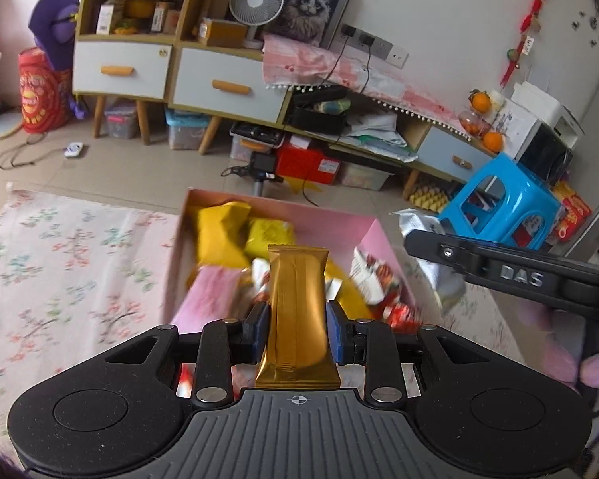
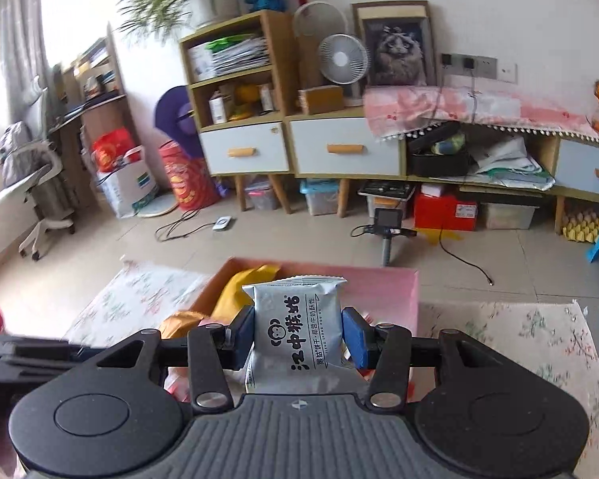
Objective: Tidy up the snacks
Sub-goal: 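Lower the gold packet and white bag into the box, open both tools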
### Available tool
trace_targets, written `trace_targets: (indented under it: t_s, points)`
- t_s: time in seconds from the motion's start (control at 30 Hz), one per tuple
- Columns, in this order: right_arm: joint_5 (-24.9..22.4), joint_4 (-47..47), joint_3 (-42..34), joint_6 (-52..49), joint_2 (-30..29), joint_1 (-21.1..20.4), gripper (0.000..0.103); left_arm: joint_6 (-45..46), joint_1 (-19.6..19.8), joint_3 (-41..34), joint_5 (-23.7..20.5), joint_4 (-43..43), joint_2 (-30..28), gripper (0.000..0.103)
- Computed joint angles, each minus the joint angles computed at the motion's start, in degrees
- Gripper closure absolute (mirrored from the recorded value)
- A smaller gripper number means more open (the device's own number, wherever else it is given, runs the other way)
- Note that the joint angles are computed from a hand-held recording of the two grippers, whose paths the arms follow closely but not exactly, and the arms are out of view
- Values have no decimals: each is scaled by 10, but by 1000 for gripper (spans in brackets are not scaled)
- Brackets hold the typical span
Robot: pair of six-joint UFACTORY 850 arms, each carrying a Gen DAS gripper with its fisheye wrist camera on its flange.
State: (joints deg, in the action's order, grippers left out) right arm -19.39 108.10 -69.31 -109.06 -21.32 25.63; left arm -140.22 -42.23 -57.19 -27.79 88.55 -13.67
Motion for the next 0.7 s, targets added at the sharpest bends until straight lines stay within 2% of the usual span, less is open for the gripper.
trace_targets:
  t_s: [0.1, 0.23, 0.37, 0.57, 0.7]
  points:
    - [0, -16, -39, 38, -37, -10, 68, 2, 18, -30, 19, -1, -27, 76]
    - [-5, -88, -84, 147, -86, -24, 68, 23, 35, -71, 24, -2, -68, 75]
    - [-13, -119, -113, 210, -119, -32, 68, 45, 52, -114, 33, 7, -109, 75]
    - [-36, -153, -154, 270, -153, -35, 68, 68, 72, -172, 41, -8, -166, 75]
    - [-23, -172, -172, 299, -169, -32, 67, 94, 81, -199, 45, -32, -191, 75]
